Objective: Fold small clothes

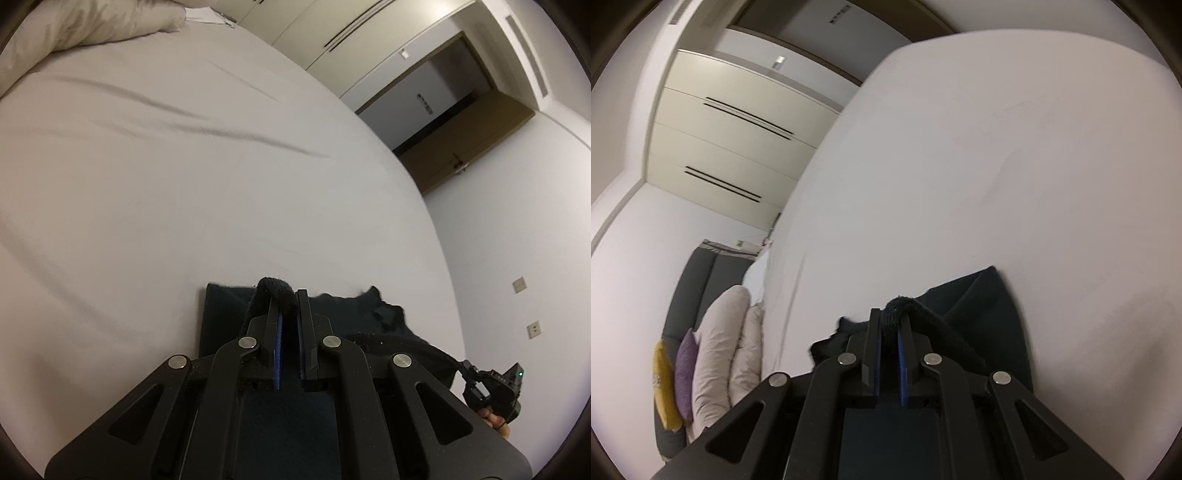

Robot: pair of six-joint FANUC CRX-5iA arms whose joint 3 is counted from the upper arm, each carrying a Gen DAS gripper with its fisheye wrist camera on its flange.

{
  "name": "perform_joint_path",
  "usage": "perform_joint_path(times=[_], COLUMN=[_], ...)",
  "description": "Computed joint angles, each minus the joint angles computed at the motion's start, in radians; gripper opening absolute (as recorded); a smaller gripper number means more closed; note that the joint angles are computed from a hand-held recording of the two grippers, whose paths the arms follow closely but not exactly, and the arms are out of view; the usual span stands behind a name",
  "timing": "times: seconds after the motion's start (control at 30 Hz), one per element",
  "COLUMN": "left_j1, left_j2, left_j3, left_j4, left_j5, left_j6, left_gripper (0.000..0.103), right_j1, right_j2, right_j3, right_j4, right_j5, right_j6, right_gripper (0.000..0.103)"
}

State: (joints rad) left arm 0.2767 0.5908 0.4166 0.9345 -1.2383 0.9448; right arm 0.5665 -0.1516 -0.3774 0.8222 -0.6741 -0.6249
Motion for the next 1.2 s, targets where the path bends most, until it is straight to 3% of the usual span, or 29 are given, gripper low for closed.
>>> perform_joint_path(times=[0.23, 0.4, 0.5, 0.6, 0.67, 0.7, 0.73, 0.8, 0.97, 1.1, 1.2], left_j1=[-0.052, -0.066, -0.069, -0.067, -0.066, -0.065, -0.062, -0.05, -0.011, -0.029, -0.043], left_j2=[0.088, 0.098, 0.154, 0.188, 0.189, 0.188, 0.191, 0.156, 0.116, 0.018, -0.036], left_j3=[0.099, 0.092, 0.162, 0.212, 0.229, 0.239, 0.257, 0.224, 0.179, 0.041, -0.027], left_j4=[-0.035, -0.061, -0.094, -0.11, -0.13, -0.139, -0.149, -0.152, -0.126, -0.099, -0.167], left_j5=[0.03, 0.063, 0.021, -0.015, -0.019, -0.023, -0.031, 0.018, 0.083, 0.127, 0.127], left_j6=[0.052, 0.055, 0.117, 0.131, 0.133, 0.135, 0.14, 0.137, 0.157, -0.011, -0.065], left_gripper=[0.005, 0.006, 0.007, 0.009, 0.014, 0.027, 0.049, 0.079, 0.081, 0.081, 0.081], right_j1=[-0.05, -0.065, -0.081, -0.093, -0.103, -0.107, -0.112, -0.116, -0.113, -0.074, -0.039], right_j2=[0.05, 0.061, 0.068, 0.099, 0.115, 0.111, 0.101, 0.087, 0.085, 0.087, 0.043], right_j3=[0.033, 0.036, 0.027, 0.061, 0.087, 0.075, 0.055, 0.029, 0.042, 0.094, 0.064], right_j4=[-0.072, -0.067, -0.054, -0.111, -0.187, -0.173, -0.143, -0.097, -0.097, -0.119, -0.018], right_j5=[-0.008, -0.024, -0.017, -0.027, -0.018, -0.01, 0.011, 0.042, 0.079, -0.003, -0.074], right_j6=[0.047, 0.032, -0.002, 0.072, 0.147, 0.128, 0.093, 0.064, 0.128, 0.213, 0.117], right_gripper=[0.008, 0.008, 0.008, 0.009, 0.012, 0.015, 0.019, 0.04, 0.073, 0.075, 0.075])
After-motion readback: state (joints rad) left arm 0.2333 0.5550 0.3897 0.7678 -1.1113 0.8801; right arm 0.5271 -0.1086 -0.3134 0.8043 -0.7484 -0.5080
